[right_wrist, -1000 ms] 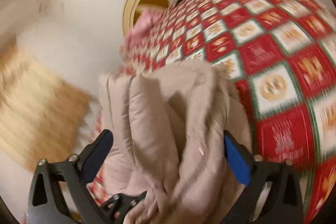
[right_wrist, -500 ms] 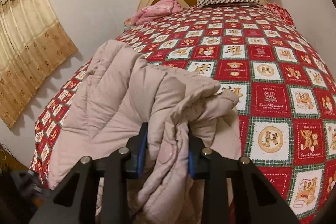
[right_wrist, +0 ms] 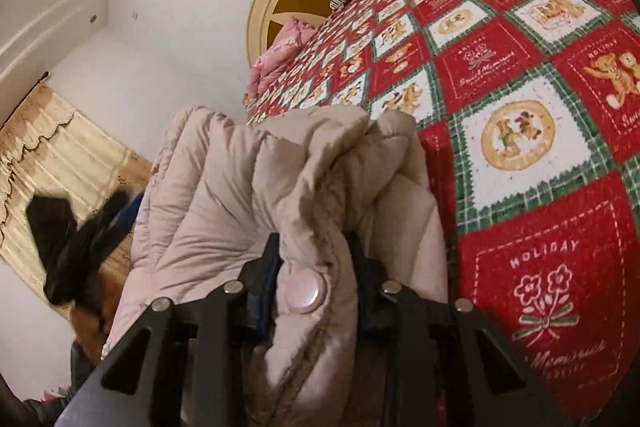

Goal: Fold large clothes

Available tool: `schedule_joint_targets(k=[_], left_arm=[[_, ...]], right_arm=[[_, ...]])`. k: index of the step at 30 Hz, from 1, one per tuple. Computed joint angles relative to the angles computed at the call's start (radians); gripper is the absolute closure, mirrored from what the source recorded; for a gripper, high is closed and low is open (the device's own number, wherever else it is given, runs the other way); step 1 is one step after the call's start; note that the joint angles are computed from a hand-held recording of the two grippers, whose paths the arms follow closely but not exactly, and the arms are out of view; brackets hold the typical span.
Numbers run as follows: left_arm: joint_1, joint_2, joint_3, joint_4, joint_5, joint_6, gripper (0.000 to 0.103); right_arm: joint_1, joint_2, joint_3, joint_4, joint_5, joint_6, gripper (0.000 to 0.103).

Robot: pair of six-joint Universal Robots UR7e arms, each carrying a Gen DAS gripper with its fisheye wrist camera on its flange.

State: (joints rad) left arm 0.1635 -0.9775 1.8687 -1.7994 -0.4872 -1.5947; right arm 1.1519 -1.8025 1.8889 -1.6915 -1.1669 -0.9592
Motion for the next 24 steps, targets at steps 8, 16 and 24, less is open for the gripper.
schedule_joint_targets(k=[8, 16, 24], left_arm=[[0.035, 0.198, -0.159, 0.174, -0.021, 0.064, 0.037], [0.054, 0.273, -0.236, 0.375, -0.043, 0.074, 0.036], [0.061, 0.327, -0.294, 0.505, -0.036, 0.028, 0.036]], right_arm=[[-0.047, 0.03, -0.026, 0.049, 0.049, 0.025, 0.073], [-0.084, -0.004, -0.09, 0.129, 0.048, 0.0, 0.044], [-0.063, -0.249, -0.056, 0.014, -0.016, -0.218, 0.038]])
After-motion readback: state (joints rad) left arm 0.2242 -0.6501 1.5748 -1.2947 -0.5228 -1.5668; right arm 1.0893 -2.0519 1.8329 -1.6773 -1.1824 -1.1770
